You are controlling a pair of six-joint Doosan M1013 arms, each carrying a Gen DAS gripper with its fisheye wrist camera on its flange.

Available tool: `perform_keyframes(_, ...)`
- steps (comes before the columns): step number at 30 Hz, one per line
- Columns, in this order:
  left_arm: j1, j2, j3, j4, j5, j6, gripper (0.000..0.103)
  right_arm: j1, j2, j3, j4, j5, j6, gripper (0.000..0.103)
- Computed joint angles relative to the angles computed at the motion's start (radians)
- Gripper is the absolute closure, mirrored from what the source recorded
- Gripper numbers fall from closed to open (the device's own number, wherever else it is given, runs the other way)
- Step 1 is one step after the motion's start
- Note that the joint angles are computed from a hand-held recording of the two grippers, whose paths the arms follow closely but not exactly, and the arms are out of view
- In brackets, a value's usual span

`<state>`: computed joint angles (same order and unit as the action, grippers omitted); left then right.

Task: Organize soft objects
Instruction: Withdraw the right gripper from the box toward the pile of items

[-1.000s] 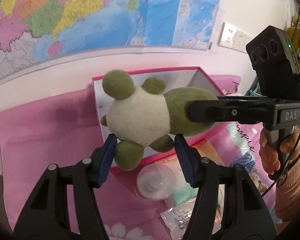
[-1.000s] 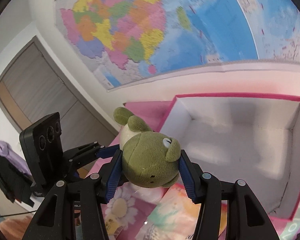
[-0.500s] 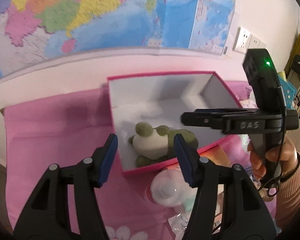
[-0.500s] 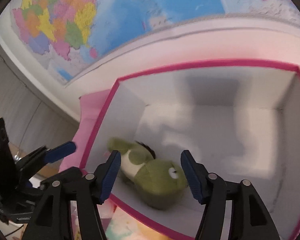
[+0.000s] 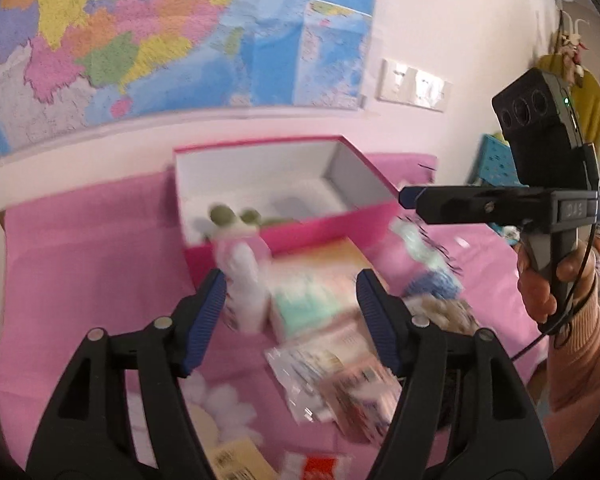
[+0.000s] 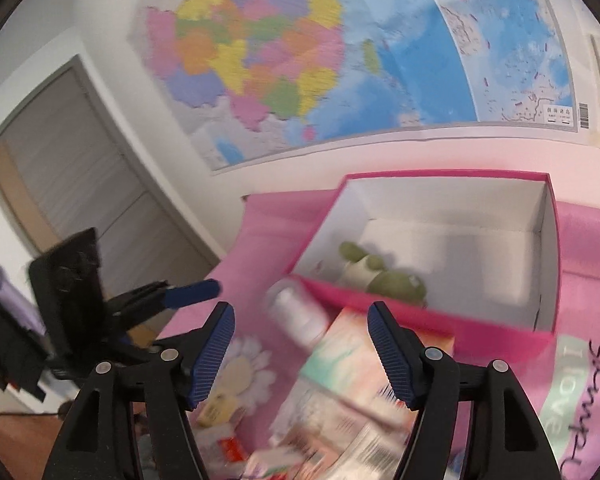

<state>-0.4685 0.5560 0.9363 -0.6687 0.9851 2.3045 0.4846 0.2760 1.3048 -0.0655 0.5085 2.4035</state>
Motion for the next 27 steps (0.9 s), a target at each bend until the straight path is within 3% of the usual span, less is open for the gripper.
perform_keyframes(6, -0.003, -0.049, 0.107, 0.02, 0.004, 0.043, 0.034, 0.064, -0.04, 0.057, -0.025, -0.004, 0.006, 0.032)
perform_keyframes(13, -0.004, -0.061, 0.157, 0.062, -0.003, 0.009, 0.034, 0.128, 0.017, 0.027, 0.076, 0.126, -0.072, 0.032)
perform_keyframes(16, -0.002, -0.059, 0.163, 0.076, 0.003, -0.021, 0.034, 0.147, 0.036, 0.024, 0.111, 0.144, -0.092, 0.032)
perform_keyframes(21, 0.005, -0.061, 0.176, 0.083, 0.001, -0.045, 0.034, 0.175, 0.064, 0.003, 0.066, 0.19, -0.065, 0.034)
perform_keyframes(24, 0.008, -0.064, 0.181, 0.076, -0.001, -0.045, 0.034, 0.183, 0.076, -0.017, 0.003, 0.244, -0.041, 0.061)
perform_keyframes(27, 0.012, -0.06, 0.178, 0.066, 0.009, -0.04, 0.034, 0.179, 0.056, 0.009, -0.017, 0.213, -0.019, 0.068)
